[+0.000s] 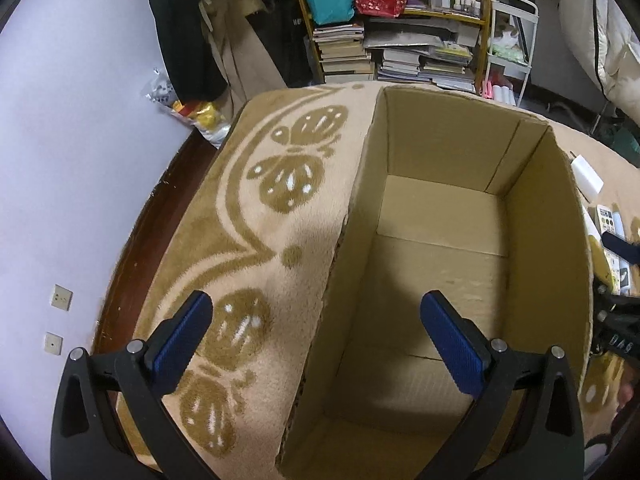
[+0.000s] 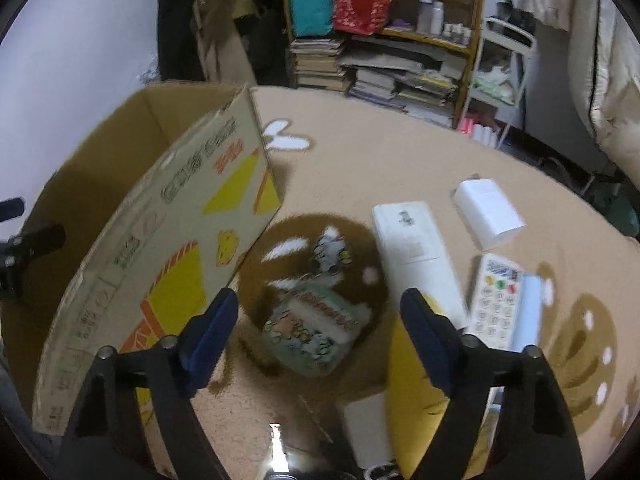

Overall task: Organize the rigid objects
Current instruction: 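Clamp the box wall with the left tool while the right tool grasps the green tin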

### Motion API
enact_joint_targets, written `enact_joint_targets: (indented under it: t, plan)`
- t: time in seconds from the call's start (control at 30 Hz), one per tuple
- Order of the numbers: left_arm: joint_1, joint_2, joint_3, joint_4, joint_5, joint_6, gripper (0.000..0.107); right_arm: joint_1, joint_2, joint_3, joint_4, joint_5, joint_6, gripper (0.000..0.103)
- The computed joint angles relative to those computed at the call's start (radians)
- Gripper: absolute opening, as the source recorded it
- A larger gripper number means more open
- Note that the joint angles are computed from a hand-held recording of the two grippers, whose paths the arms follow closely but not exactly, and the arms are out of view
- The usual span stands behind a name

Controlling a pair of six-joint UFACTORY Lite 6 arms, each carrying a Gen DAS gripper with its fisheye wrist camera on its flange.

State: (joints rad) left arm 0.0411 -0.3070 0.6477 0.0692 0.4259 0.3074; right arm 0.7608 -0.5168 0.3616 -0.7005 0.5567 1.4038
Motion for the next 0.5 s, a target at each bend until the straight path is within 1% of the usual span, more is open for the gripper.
enact_joint_targets:
  t: [0.07, 0.13, 0.2, 0.23, 0.3, 0.37, 0.4, 0.47, 0.5]
  plan:
    - [-0.004, 0.047, 0.012, 0.047, -0.008, -0.053, 0.09, 0.0, 0.03, -0.009, -0.02, -0.051, 0.032, 0.081]
    - [0.008, 0.091, 0.032, 0.038, 0.0, -0.048, 0.088, 0.006, 0.069, -0.005, -0.037, -0.08, 0.05, 0.081]
    - [0.017, 0.119, 0.044, 0.025, 0.009, -0.038, 0.083, 0.005, 0.109, 0.009, -0.047, -0.097, 0.054, 0.081]
    - [0.013, 0.129, 0.046, 0.049, 0.007, -0.065, 0.08, -0.002, 0.129, 0.014, -0.047, -0.11, 0.051, 0.081]
    - [-0.005, 0.145, 0.041, 0.16, -0.002, -0.174, 0.075, -0.006, 0.148, 0.02, -0.064, -0.114, 0.066, 0.081]
    - [-0.02, 0.164, 0.034, 0.269, -0.01, -0.272, 0.065, -0.018, 0.162, 0.027, -0.063, -0.124, 0.051, 0.081]
    - [-0.021, 0.176, 0.033, 0.276, -0.011, -0.28, 0.063, -0.027, 0.167, 0.03, -0.06, -0.133, 0.037, 0.081]
    - [-0.01, 0.19, 0.038, 0.224, -0.008, -0.221, 0.051, -0.036, 0.184, 0.046, -0.03, -0.123, -0.006, 0.081]
    - [-0.009, 0.193, 0.039, 0.201, -0.005, -0.194, 0.048, -0.038, 0.192, 0.055, -0.01, -0.11, -0.021, 0.081]
